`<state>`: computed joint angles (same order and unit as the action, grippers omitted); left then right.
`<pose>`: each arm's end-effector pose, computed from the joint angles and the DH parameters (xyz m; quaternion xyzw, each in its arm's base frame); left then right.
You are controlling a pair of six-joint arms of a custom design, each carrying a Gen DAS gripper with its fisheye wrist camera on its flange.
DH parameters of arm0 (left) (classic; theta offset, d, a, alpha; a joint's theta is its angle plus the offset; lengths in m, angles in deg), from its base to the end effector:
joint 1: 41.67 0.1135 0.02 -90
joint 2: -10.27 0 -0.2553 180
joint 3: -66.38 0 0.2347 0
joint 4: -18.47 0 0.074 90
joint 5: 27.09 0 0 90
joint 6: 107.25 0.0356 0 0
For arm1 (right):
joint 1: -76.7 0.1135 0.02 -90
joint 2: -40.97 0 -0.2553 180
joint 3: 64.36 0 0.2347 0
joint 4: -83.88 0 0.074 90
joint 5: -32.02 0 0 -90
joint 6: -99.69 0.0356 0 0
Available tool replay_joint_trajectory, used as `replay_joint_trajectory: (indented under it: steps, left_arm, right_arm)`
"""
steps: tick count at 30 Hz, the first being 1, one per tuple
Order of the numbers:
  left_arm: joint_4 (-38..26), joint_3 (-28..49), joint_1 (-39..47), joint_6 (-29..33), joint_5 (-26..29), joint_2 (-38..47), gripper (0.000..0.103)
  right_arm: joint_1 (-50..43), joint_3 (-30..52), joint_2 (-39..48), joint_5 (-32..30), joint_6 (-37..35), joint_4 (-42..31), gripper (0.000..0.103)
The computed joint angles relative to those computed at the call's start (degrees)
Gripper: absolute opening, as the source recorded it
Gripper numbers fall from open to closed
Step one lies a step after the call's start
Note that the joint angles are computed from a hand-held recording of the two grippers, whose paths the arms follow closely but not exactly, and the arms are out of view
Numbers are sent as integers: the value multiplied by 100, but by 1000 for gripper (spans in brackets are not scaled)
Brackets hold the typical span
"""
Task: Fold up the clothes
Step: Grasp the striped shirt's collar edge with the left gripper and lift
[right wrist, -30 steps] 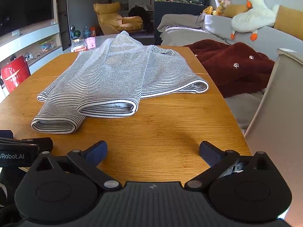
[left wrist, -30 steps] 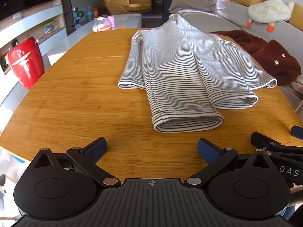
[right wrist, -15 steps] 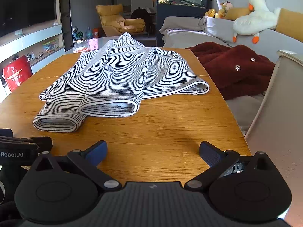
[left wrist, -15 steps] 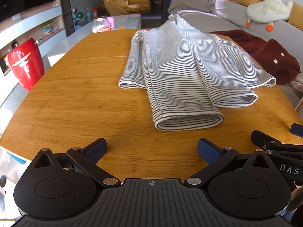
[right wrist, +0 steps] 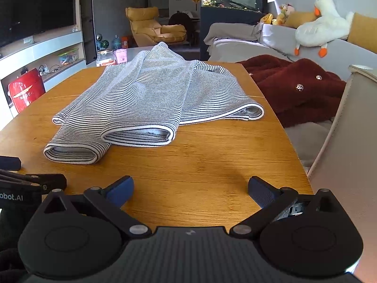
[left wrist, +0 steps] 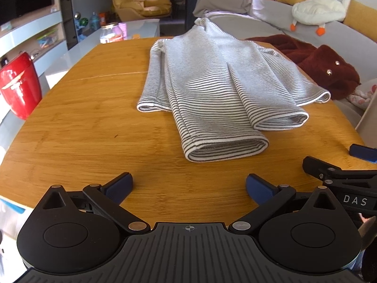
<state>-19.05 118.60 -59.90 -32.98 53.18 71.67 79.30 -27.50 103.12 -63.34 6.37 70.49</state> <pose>0.1959 -0.0582 0.2208 -0.0111 0.9266 -0.0320 0.3746 0.1980 0.0123 0.1706 -0.0667 0.8981 0.0394 0.4328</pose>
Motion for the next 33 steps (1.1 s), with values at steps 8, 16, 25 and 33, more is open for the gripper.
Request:
replay_joint_trajectory:
  steps: [8,16,25,33]
  left_arm:
    - [766,844,1253,461,1683,677,103]
    - [1516,2845,1832,518,2527,3344,94]
    - [705,4956,2153,299,2938,5264,91]
    - [451,5404,2210,599,3640,5686,92]
  right_arm:
    - [-880,221,177,-1248,-15,432,103]
    - [-672,1169,1938,-1089,724,2682,103]
    - [-515,3615,4966,-1390,2398,4342,103]
    - [-890,4986,5959,-2892,3070,2985,103]
